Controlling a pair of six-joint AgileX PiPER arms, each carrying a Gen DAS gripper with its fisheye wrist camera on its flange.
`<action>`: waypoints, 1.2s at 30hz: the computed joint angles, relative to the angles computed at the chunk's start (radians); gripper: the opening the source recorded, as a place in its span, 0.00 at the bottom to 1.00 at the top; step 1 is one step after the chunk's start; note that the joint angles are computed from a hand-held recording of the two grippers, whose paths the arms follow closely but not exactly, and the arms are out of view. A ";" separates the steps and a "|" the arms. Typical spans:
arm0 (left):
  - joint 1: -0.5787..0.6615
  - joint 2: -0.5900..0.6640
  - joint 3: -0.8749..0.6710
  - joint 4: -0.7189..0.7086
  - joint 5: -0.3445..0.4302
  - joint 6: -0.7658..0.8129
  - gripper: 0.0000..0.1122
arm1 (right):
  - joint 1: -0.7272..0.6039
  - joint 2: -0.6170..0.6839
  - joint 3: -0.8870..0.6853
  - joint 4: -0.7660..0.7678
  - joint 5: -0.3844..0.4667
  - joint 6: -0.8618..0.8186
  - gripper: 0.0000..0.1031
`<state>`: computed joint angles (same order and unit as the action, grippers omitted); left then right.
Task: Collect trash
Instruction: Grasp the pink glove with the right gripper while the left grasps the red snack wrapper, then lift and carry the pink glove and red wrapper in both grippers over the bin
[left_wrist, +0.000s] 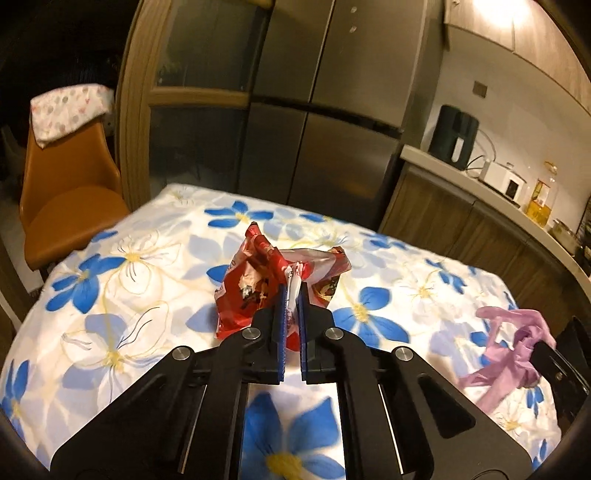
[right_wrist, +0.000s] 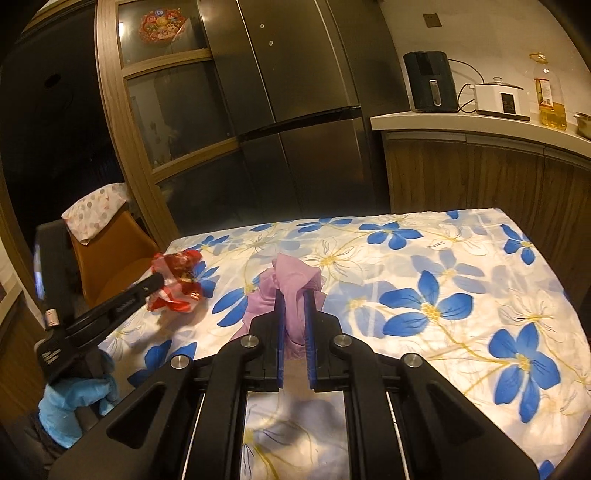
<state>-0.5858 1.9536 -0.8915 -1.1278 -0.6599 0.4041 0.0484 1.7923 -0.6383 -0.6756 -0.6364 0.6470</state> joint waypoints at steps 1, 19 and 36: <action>-0.038 -0.013 0.012 -0.028 -0.033 0.012 0.04 | -0.015 -0.013 0.013 -0.015 -0.008 0.004 0.10; -0.367 0.061 -0.278 -0.321 -0.102 0.340 0.04 | -0.450 -0.217 0.176 -0.326 -0.122 0.112 0.09; -0.483 0.360 -0.881 -0.583 -0.006 0.844 0.04 | -0.867 -0.192 0.102 -0.518 -0.212 0.173 0.09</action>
